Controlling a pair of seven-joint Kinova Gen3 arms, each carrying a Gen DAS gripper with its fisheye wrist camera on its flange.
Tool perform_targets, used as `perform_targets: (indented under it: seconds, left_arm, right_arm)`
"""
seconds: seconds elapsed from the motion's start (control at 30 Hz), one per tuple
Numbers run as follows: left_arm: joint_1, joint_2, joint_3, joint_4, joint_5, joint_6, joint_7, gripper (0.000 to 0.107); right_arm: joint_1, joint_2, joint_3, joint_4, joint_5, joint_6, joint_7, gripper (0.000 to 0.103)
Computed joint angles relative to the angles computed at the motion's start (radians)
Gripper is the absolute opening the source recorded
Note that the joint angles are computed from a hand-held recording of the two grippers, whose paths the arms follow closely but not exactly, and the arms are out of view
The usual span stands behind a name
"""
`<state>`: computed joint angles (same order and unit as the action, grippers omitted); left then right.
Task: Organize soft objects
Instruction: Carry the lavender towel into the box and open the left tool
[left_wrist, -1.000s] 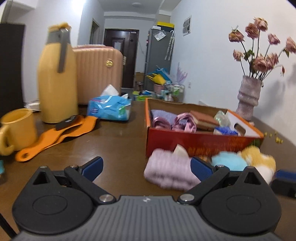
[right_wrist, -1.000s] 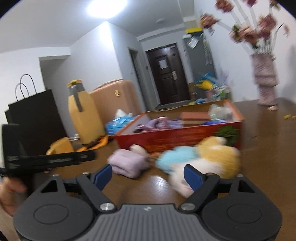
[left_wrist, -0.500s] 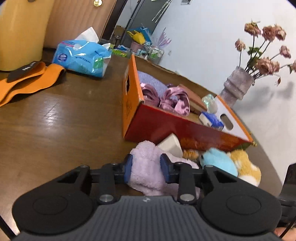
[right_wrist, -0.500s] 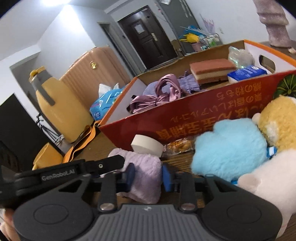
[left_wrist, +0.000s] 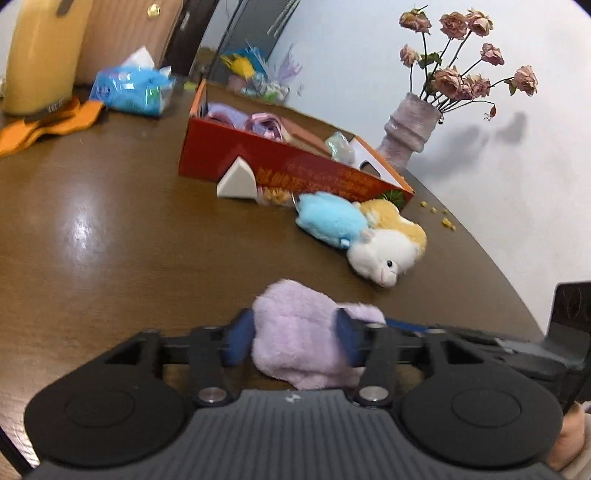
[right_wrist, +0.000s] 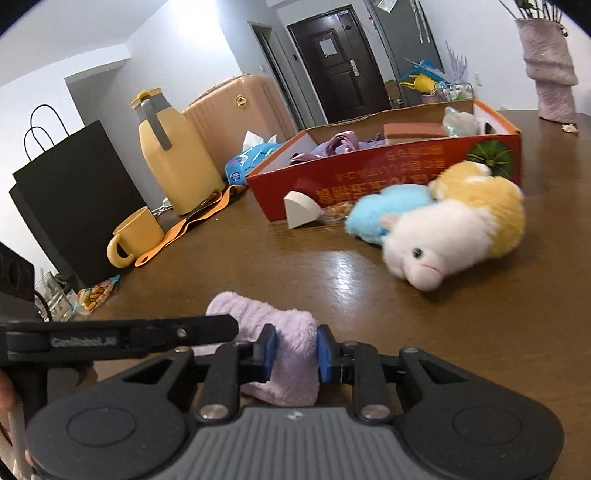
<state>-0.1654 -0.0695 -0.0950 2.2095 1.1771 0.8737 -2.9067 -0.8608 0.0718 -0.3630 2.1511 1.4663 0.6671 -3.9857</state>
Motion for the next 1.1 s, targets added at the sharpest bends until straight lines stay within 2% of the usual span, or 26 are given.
perform_targets:
  seconds: [0.03,0.1,0.17,0.23,0.3,0.4,0.47,0.5,0.53,0.57,0.6,0.7,0.83,0.93,1.0,1.07,1.1]
  left_arm:
    - [0.013,-0.014,0.003,0.017,0.025,-0.040,-0.017,0.069]
    - [0.009,-0.013,0.028,0.017,0.026,-0.071,-0.024,0.061]
    - [0.018,0.004,0.017,-0.002,-0.012,-0.040,0.020,0.033]
    - [0.013,0.007,0.004,-0.001,-0.024,-0.004,0.042,0.031]
    - [0.011,-0.008,0.004,0.014,-0.020,-0.014,0.041,0.033]
    - [0.004,-0.018,-0.011,0.015,-0.027,0.014,0.033,0.039]
    - [-0.004,-0.026,-0.022,0.017,-0.021,0.037,0.019,0.057]
    - [-0.009,-0.028,-0.030,0.022,-0.011,0.055,-0.001,0.057]
    - [-0.011,-0.029,-0.031,0.025,-0.008,0.061,-0.009,0.054]
    - [-0.011,-0.028,-0.026,0.024,-0.015,0.058,-0.001,0.038]
    - [-0.009,-0.023,-0.018,0.016,-0.038,0.054,0.022,0.029]
    - [-0.009,-0.015,-0.020,0.017,-0.034,0.051,0.030,0.026]
    - [-0.017,0.015,-0.018,-0.038,0.028,0.125,-0.001,0.024]
    - [0.044,0.056,-0.032,-0.142,0.080,0.131,-0.014,0.024]
    - [0.042,0.105,0.017,-0.235,0.114,0.101,0.016,0.024]
    - [0.022,0.163,0.098,-0.327,0.122,0.025,0.048,0.024]
    - [0.033,0.199,0.115,-0.374,0.127,-0.016,0.059,0.024]
  right_arm:
    - [0.000,-0.002,0.001,0.007,0.007,-0.001,-0.017,0.023]
    - [0.006,0.002,-0.008,0.011,0.025,0.011,-0.041,0.024]
    - [-0.024,0.016,-0.003,0.004,0.014,0.065,-0.049,0.031]
    - [-0.026,0.019,-0.011,0.005,0.011,0.079,-0.060,0.031]
    - [-0.032,0.013,-0.012,0.014,0.015,0.083,-0.089,0.031]
    - [-0.045,0.004,-0.021,0.016,-0.001,0.112,-0.108,0.032]
    - [-0.055,0.000,-0.027,0.017,-0.004,0.130,-0.103,0.032]
    - [-0.054,0.000,-0.027,0.017,-0.008,0.124,-0.102,0.032]
    - [-0.050,0.000,-0.024,0.018,-0.010,0.110,-0.103,0.031]
    - [-0.044,0.002,-0.019,0.016,-0.013,0.093,-0.101,0.029]
    - [-0.035,0.004,-0.025,0.019,-0.003,0.083,-0.115,0.023]
    - [-0.042,0.004,-0.017,0.018,0.007,0.086,-0.119,0.017]
    - [-0.030,-0.024,-0.010,-0.013,-0.006,0.126,-0.027,0.015]
    - [0.020,-0.045,0.022,-0.063,0.026,0.120,0.095,0.015]
    - [0.078,-0.040,0.062,-0.113,0.059,0.059,0.176,0.015]
    - [0.161,-0.007,0.088,-0.188,0.074,-0.022,0.257,0.015]
    - [0.207,0.022,0.091,-0.234,0.076,-0.063,0.298,0.015]
